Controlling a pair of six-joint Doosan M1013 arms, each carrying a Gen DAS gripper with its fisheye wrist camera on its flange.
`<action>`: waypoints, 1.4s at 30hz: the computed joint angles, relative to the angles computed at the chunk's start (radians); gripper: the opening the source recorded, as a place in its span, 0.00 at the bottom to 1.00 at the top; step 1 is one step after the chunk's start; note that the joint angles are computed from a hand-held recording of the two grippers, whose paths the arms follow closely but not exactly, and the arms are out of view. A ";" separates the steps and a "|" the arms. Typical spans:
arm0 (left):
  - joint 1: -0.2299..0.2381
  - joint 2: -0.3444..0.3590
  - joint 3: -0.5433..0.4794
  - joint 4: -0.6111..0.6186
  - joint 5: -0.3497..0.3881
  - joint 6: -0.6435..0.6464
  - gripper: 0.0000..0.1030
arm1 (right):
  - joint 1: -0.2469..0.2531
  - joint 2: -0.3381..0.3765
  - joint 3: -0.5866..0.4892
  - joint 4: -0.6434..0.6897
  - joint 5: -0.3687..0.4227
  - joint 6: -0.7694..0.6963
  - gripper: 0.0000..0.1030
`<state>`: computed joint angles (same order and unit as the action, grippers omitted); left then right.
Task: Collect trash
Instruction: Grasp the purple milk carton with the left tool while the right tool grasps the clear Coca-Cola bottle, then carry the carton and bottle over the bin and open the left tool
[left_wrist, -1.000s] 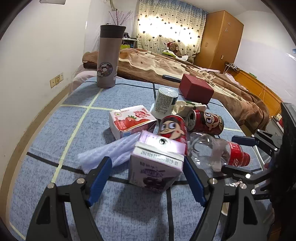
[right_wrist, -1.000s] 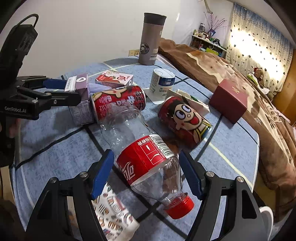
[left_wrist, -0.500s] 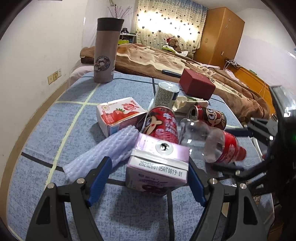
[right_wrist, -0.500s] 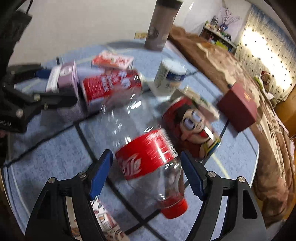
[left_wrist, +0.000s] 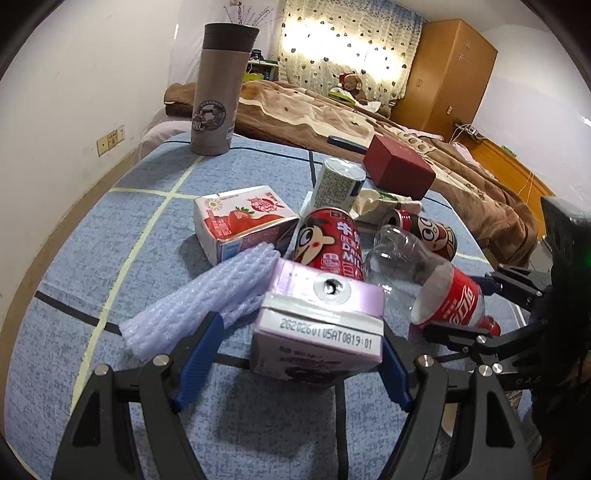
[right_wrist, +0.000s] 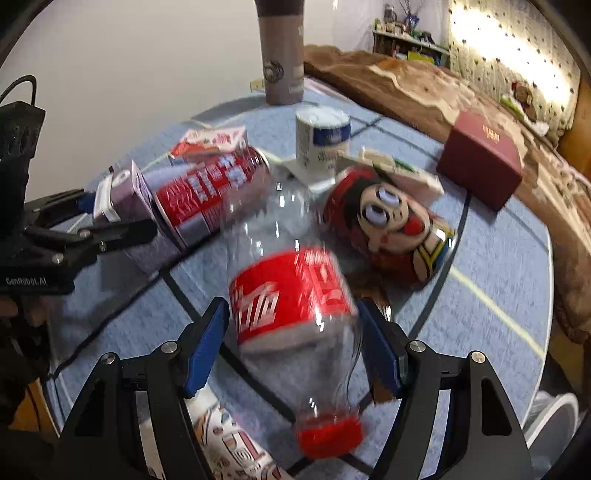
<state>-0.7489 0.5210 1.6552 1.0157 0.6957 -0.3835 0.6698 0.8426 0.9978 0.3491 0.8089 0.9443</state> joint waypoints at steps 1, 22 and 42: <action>0.002 0.000 0.000 -0.004 -0.005 -0.001 0.77 | 0.004 0.002 -0.005 -0.015 -0.002 0.013 0.70; -0.023 0.004 -0.023 -0.002 0.043 0.043 0.60 | -0.012 -0.009 0.035 0.079 -0.064 0.026 0.69; -0.070 0.058 -0.193 -0.013 0.054 0.228 0.60 | -0.058 -0.135 0.230 0.028 -0.301 0.228 0.69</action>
<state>-0.8186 0.5792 1.4618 1.0023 0.7497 -0.1560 0.6114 0.7073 1.2279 0.3773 0.5081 1.1723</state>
